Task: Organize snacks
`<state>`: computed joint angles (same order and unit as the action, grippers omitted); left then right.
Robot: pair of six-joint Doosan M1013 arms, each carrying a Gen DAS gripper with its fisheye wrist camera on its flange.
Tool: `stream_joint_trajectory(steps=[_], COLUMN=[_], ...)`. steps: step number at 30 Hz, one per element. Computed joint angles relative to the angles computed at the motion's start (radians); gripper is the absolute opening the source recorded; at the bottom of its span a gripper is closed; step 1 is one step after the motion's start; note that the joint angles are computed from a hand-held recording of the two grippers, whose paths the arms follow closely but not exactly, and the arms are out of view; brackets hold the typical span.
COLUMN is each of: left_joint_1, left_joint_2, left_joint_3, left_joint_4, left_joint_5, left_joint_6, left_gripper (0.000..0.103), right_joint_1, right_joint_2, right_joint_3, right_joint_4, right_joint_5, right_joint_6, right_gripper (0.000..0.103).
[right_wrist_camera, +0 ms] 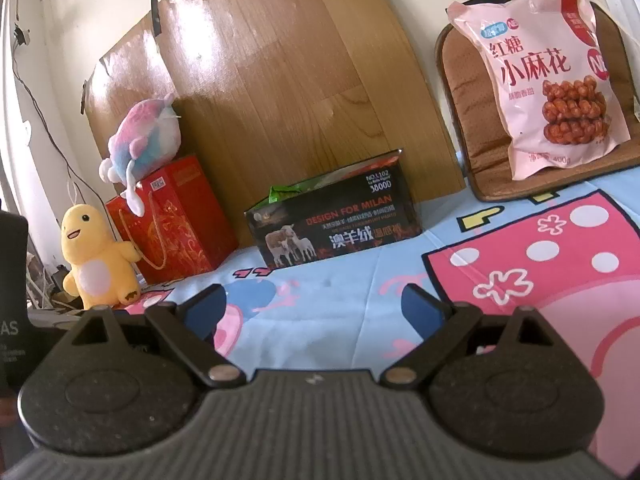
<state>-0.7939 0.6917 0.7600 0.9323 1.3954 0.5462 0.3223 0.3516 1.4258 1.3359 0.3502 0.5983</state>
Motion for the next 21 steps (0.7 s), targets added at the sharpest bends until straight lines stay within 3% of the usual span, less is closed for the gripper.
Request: stream_joint_trajectory(steps=[21], left_joint_1=[0.000], left_joint_2=[0.008], left_joint_3=[-0.019], left_joint_4=[0.001], left_joint_5=[0.025], left_joint_6=[0.010], left_gripper=[0.103], right_joint_1=[-0.004], right_joint_2=[0.001], right_joint_3=[-0.003], right_joint_4=[-0.024], right_joint_5=[0.007], right_joint_6=[0.055], right_gripper=[0.096])
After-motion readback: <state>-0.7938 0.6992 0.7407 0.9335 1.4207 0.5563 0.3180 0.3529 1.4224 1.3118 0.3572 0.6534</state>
